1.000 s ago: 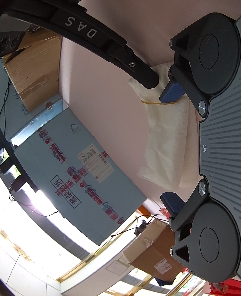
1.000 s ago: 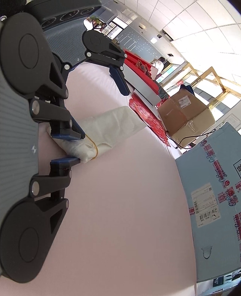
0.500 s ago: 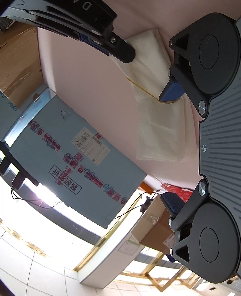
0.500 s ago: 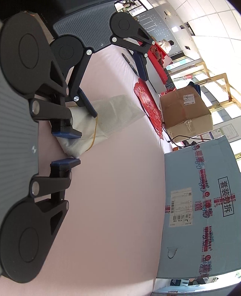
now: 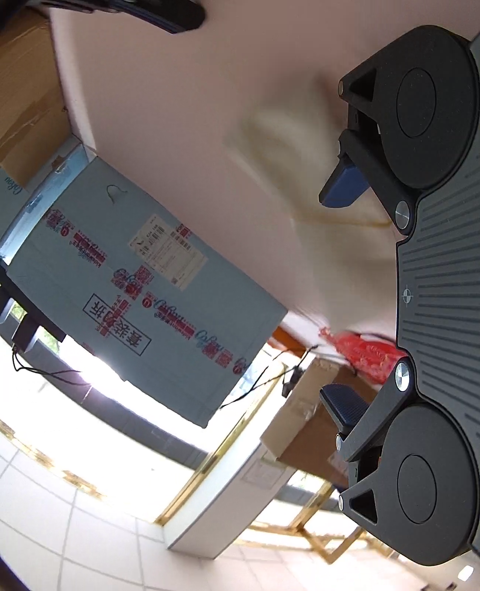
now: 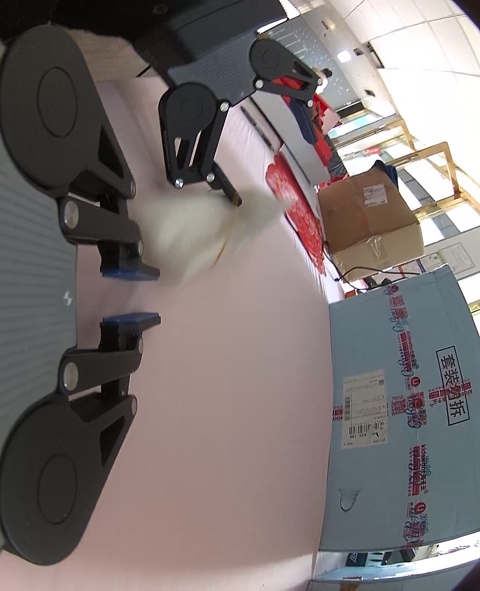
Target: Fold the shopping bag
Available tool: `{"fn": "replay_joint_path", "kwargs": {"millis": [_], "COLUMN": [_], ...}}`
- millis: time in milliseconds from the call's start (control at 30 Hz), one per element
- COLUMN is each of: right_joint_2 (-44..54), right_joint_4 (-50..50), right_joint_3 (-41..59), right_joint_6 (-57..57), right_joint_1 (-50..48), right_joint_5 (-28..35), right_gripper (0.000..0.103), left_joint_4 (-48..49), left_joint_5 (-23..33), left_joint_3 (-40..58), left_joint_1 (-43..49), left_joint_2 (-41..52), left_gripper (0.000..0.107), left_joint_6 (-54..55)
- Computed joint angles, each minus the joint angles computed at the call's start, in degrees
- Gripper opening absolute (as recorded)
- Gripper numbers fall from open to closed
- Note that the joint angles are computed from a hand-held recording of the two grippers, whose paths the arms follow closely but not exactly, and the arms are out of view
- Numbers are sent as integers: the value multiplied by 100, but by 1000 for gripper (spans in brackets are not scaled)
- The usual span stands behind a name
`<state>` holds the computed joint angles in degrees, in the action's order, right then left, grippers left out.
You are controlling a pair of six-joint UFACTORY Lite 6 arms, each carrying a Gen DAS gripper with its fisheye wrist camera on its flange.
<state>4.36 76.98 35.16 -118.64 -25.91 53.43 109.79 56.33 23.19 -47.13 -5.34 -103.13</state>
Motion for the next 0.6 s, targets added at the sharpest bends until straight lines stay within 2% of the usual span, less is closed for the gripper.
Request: {"fn": "replay_joint_path", "kwargs": {"millis": [33, 100, 167, 200, 233, 300, 367, 400, 600], "right_joint_2": [95, 330, 370, 310, 254, 248, 652, 930, 2888], "right_joint_4": [-75, -266, -192, -67, 58, 462, 691, 736, 729], "right_joint_3": [101, 380, 472, 488, 507, 670, 1224, 1558, 3939], "right_joint_6": [161, 583, 581, 502, 422, 166, 306, 520, 1845], "right_joint_1": [-23, -136, -162, -68, 27, 343, 748, 952, 2139], "right_joint_5": [69, 326, 523, 475, 424, 301, 215, 186, 63], "right_gripper": [10, 14, 26, 38, 45, 45, 47, 47, 50], "left_joint_4": [67, 98, 209, 373, 566, 832, 982, 1153, 2441], "left_joint_5": [-488, -924, -1282, -1409, -1415, -1035, -492, -434, -1026], "left_joint_3": [-86, -145, -217, -278, -305, -200, 28, 117, 122], "left_joint_1": [170, 381, 599, 703, 769, 769, 743, 844, 1635], "left_joint_2": [-455, -793, -1038, -1131, -1133, -765, -78, 171, 456], "left_gripper": [103, 103, 103, 103, 103, 103, 103, 103, 102], "left_joint_6": [137, 401, 483, 215, -215, -1036, -1529, -1762, -2922]}}
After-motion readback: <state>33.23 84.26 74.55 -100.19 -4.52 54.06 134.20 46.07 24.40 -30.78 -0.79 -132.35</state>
